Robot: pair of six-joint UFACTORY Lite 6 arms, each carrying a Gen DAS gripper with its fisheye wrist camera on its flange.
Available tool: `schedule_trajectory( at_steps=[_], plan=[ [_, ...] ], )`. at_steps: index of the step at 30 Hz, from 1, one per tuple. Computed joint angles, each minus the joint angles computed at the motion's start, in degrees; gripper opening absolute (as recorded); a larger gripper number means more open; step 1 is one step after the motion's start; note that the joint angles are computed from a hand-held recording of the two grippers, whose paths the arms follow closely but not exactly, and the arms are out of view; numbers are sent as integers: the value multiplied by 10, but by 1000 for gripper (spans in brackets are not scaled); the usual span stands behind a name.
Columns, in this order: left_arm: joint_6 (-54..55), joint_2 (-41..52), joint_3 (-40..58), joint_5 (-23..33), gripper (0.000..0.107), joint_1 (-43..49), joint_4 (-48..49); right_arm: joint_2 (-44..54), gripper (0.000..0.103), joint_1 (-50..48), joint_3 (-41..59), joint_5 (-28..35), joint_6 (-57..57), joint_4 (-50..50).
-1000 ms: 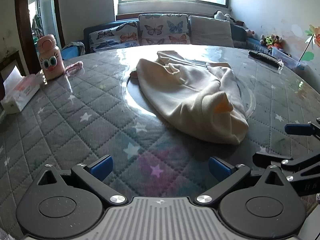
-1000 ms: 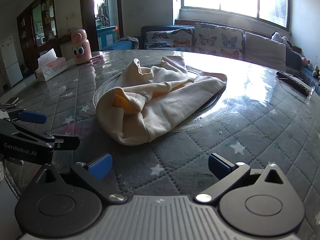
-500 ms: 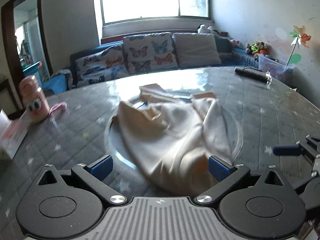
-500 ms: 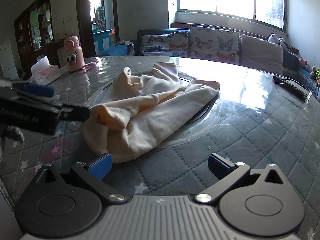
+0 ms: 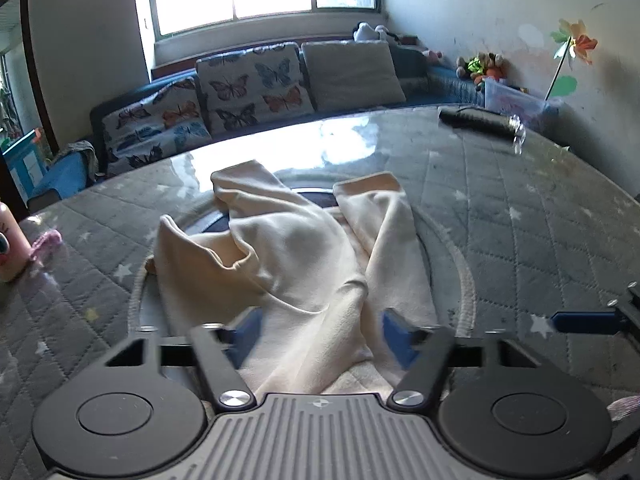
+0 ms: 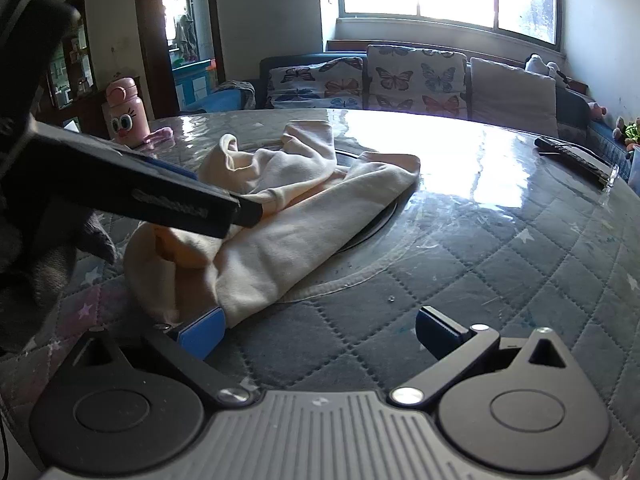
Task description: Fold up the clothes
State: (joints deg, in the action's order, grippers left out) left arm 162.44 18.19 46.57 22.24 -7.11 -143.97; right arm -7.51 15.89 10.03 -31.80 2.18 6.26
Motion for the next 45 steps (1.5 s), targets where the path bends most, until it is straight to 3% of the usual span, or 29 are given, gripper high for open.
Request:
schedule_trajectory(
  at_steps=[3,4,7,17,23,27,32,35,40,45],
  plan=[
    [-74,8,7,10,13,24,74,6,102,-10,3,-2,3,-10],
    [-96,6,6,17,10,34,96,7,102,-13,4,-3,3,-12],
    [-105,-27,-21,42,8,66,104,7,102,-18,3,-4,5,-18],
    [-254,-166,-127,125,7,265,278,-5,100,-10,10,3,13,-14],
    [-300,-184,-176,184,4,412,406,4,100,8,25,5,5,-8],
    [-268,-165,-187,170,2,458,426,13,98,15,41,11,3,-9],
    [-268,-149,-169,170,3,476,447,52,92,-13,91,31,32,-54],
    [-281,-164,-157,163,6,441,440,80,89,-41,127,44,71,-102],
    [-244,-170,-145,135,37,336,378,132,78,-98,198,68,164,-199],
    [-195,-117,-75,72,47,205,289,202,72,-137,286,92,214,-259]
  ],
)
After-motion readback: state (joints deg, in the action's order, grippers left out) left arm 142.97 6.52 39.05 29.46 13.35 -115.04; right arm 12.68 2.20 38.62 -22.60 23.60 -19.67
